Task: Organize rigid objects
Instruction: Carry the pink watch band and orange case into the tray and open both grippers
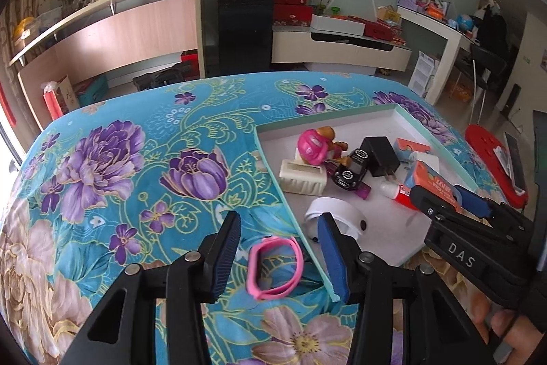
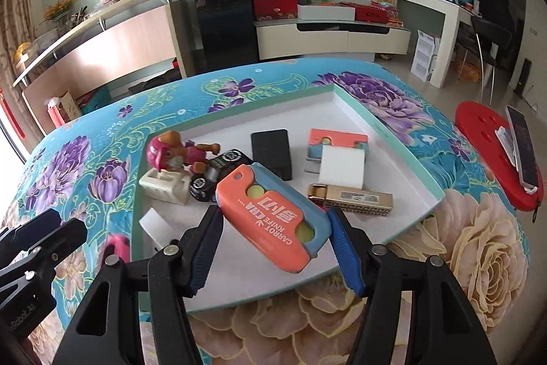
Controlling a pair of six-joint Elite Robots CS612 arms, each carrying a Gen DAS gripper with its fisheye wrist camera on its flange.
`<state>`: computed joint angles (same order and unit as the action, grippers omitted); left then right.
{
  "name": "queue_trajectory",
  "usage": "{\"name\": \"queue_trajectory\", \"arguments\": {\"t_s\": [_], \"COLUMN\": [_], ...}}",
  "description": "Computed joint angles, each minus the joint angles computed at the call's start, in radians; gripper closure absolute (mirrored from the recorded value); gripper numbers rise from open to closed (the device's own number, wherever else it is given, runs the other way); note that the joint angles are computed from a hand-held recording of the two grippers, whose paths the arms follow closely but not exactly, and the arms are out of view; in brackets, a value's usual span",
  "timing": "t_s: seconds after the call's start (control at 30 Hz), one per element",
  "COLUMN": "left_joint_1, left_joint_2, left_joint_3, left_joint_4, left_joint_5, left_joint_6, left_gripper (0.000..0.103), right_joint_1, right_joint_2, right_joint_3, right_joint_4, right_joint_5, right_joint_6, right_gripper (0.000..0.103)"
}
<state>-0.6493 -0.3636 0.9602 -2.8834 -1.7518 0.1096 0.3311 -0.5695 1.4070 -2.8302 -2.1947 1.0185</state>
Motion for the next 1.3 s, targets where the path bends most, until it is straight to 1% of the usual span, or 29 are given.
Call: {"name": "queue_trajectory", "arguments": {"t_s": [0.1,0.13,0.27,0.4,0.47,0.5,0.57,0.6,0.7,0.8,0.93,1.0,1.03,1.07,1.1,1.2,1.3], "left_joint_1": [-0.007,-0.009,-0.004,0.001,0.002,0.001,-0.002,-0.004,-0.007,-0.012,-0.016,-0.017,-0.018,-0.017,-0.015,-0.015,-0.014], "left_joint_2": [-0.003,-0.002,0.009,0.022,0.026,0.029,0.033,0.034,0.043,0.052,0.063,0.065,0.065,0.063,0.063,0.058,0.049], "left_joint_3": [0.011,0.009,-0.014,-0.038,-0.048,-0.051,-0.056,-0.057,-0.070,-0.084,-0.095,-0.093,-0.092,-0.090,-0.091,-0.087,-0.074], "left_joint_4": [-0.007,-0.002,0.049,0.124,0.159,0.171,0.188,0.192,0.229,0.265,0.275,0.265,0.262,0.261,0.264,0.261,0.236], "left_joint_5": [-0.016,-0.010,0.014,0.049,0.053,0.054,0.067,0.074,0.080,0.102,0.121,0.123,0.124,0.117,0.097,0.095,0.096], "left_joint_6": [0.034,0.039,0.012,0.008,0.014,0.017,0.029,0.036,0.051,0.069,0.073,0.076,0.079,0.082,0.085,0.088,0.088], "left_gripper": [0.053,0.053,0.052,0.052,0.051,0.045,0.037,0.036,0.036,0.036,0.036,0.037,0.038,0.042,0.051,0.051,0.051], "right_joint_1": [-0.005,-0.007,-0.009,-0.010,-0.012,-0.013,-0.015,-0.015,-0.017,-0.019,-0.021,-0.022,-0.022,-0.023,-0.023,-0.023,-0.024], "right_joint_2": [-0.006,-0.006,-0.006,-0.003,-0.001,-0.002,-0.003,-0.003,-0.005,-0.005,-0.005,-0.005,-0.005,-0.005,-0.005,-0.007,-0.007], "right_joint_3": [0.020,0.024,0.028,0.025,0.024,0.025,0.029,0.031,0.038,0.044,0.050,0.051,0.052,0.053,0.054,0.058,0.063], "right_joint_4": [-0.012,-0.015,-0.019,-0.019,-0.012,-0.010,-0.013,-0.016,-0.021,-0.029,-0.044,-0.050,-0.053,-0.056,-0.059,-0.067,-0.077], "right_joint_5": [0.009,0.014,0.022,0.035,0.045,0.049,0.055,0.057,0.063,0.071,0.075,0.078,0.079,0.079,0.080,0.081,0.081], "right_joint_6": [0.029,0.033,0.038,0.032,0.034,0.036,0.044,0.048,0.058,0.064,0.065,0.065,0.065,0.065,0.065,0.066,0.068], "right_gripper": [0.039,0.039,0.039,0.039,0.039,0.039,0.039,0.039,0.039,0.039,0.039,0.039,0.039,0.039,0.039,0.039,0.039]}}
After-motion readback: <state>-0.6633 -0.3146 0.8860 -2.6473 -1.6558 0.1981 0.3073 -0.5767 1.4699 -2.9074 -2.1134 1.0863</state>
